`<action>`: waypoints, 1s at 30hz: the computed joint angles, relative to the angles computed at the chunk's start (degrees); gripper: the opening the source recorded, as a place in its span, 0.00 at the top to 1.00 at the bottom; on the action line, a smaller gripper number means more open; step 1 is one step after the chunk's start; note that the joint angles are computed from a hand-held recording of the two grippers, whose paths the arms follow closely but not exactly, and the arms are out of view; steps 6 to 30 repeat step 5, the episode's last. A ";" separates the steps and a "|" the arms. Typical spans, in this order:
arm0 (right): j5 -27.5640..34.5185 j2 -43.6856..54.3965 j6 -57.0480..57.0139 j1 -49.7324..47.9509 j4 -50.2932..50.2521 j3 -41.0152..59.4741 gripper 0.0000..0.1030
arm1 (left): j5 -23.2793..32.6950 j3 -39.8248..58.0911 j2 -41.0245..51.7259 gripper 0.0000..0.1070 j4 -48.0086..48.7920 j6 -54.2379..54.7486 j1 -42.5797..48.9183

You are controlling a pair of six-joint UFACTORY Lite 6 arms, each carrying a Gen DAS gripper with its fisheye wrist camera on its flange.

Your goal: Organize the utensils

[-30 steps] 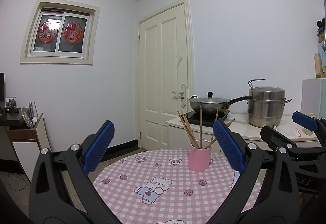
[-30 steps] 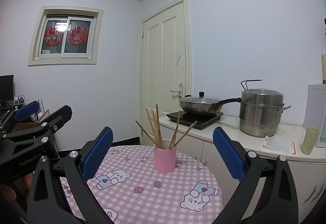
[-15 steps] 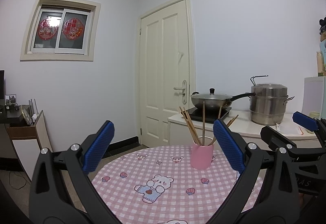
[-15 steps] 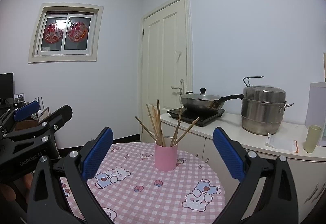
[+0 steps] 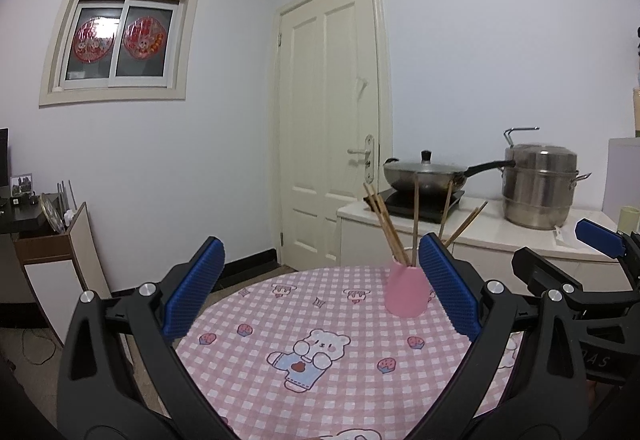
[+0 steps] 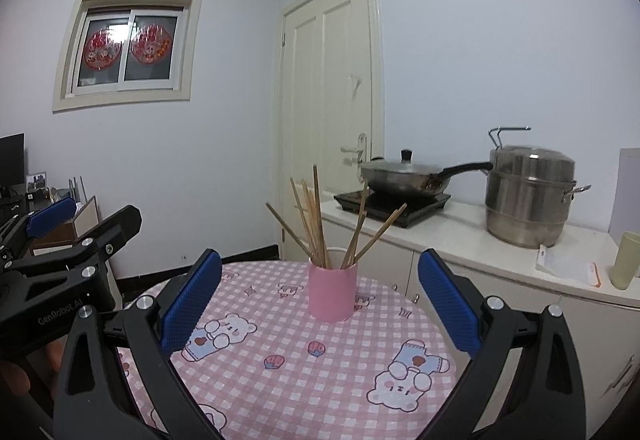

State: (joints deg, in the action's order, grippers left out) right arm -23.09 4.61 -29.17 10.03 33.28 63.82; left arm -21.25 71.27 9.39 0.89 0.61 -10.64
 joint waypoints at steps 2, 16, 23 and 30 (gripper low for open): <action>0.72 2.00 -0.38 -0.02 0.45 1.55 0.08 | 0.44 1.46 1.97 0.10 -1.19 1.17 0.00; 2.38 5.76 -1.51 -0.30 1.75 4.88 0.08 | 1.75 4.48 5.51 0.10 -2.24 2.27 0.18; 2.38 5.76 -1.51 -0.30 1.75 4.88 0.08 | 1.75 4.48 5.51 0.10 -2.24 2.27 0.18; 2.38 5.76 -1.51 -0.30 1.75 4.88 0.08 | 1.75 4.48 5.51 0.10 -2.24 2.27 0.18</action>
